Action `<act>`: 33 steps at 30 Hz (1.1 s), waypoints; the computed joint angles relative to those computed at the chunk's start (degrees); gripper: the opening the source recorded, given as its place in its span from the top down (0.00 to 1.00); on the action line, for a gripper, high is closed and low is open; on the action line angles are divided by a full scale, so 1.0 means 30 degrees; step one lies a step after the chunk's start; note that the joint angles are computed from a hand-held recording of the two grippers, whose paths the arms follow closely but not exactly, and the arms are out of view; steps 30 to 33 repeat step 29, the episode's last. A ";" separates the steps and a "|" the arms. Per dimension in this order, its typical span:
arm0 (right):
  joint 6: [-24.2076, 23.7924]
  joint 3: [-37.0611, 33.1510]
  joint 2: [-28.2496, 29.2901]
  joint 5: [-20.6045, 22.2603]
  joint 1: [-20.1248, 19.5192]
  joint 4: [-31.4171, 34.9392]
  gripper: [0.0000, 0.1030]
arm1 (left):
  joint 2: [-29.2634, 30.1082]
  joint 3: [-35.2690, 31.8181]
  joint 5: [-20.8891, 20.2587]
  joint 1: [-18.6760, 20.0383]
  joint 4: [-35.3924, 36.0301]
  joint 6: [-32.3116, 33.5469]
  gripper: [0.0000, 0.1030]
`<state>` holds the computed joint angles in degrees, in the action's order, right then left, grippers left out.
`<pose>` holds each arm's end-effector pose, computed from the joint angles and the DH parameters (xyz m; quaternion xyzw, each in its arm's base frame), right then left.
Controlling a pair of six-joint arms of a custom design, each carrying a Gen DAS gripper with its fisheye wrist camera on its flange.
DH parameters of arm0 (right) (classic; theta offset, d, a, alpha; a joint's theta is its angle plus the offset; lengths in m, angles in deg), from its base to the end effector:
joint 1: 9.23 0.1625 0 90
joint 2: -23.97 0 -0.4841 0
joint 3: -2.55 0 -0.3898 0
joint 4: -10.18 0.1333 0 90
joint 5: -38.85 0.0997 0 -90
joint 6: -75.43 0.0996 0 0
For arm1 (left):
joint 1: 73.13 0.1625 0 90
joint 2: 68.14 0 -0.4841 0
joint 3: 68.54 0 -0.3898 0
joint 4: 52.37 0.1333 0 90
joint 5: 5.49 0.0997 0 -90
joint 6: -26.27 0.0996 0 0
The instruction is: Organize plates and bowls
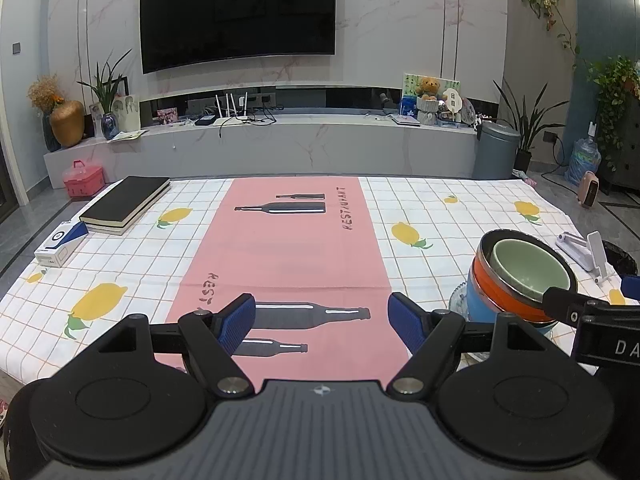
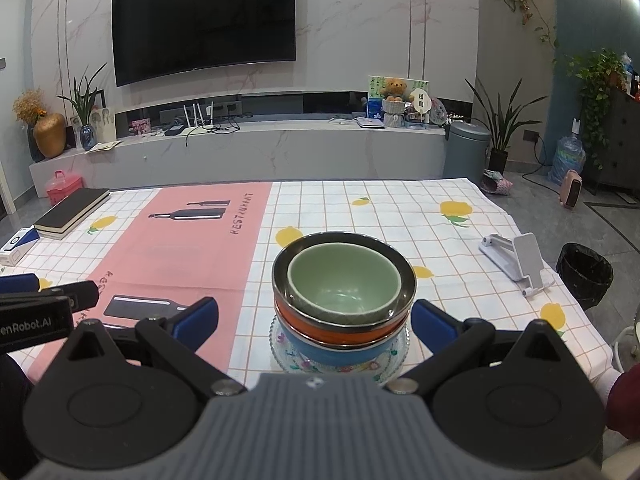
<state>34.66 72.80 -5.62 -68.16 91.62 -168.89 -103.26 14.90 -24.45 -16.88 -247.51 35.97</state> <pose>0.2631 -0.8192 0.1589 0.3382 -0.8385 0.3569 0.2350 -0.2202 -0.7390 0.2156 0.0082 0.7674 -0.4852 0.4191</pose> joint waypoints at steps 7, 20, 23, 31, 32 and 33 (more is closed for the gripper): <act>-0.0029 0.0061 -0.0018 -0.0004 0.0001 -0.0030 0.03 | 0.0006 -0.0028 0.0016 0.0005 0.0030 0.0001 0.14; 0.0154 -0.0056 -0.0004 -0.0166 0.0022 0.0444 0.03 | -0.0083 0.0007 -0.0121 0.0040 0.0381 -0.0187 0.14; 0.0201 -0.0143 0.0013 -0.0189 0.0011 0.0583 0.03 | -0.0033 -0.0068 -0.0105 0.0045 0.0374 -0.0150 0.14; 0.0325 -0.0271 0.0082 -0.0256 -0.0017 0.0767 0.03 | 0.0008 -0.0177 -0.0095 0.0063 0.0767 -0.0410 0.14; 0.0325 -0.0271 0.0082 -0.0256 -0.0017 0.0767 0.03 | 0.0008 -0.0177 -0.0095 0.0063 0.0767 -0.0410 0.14; 0.0325 -0.0271 0.0082 -0.0256 -0.0017 0.0767 0.03 | 0.0008 -0.0177 -0.0095 0.0063 0.0767 -0.0410 0.14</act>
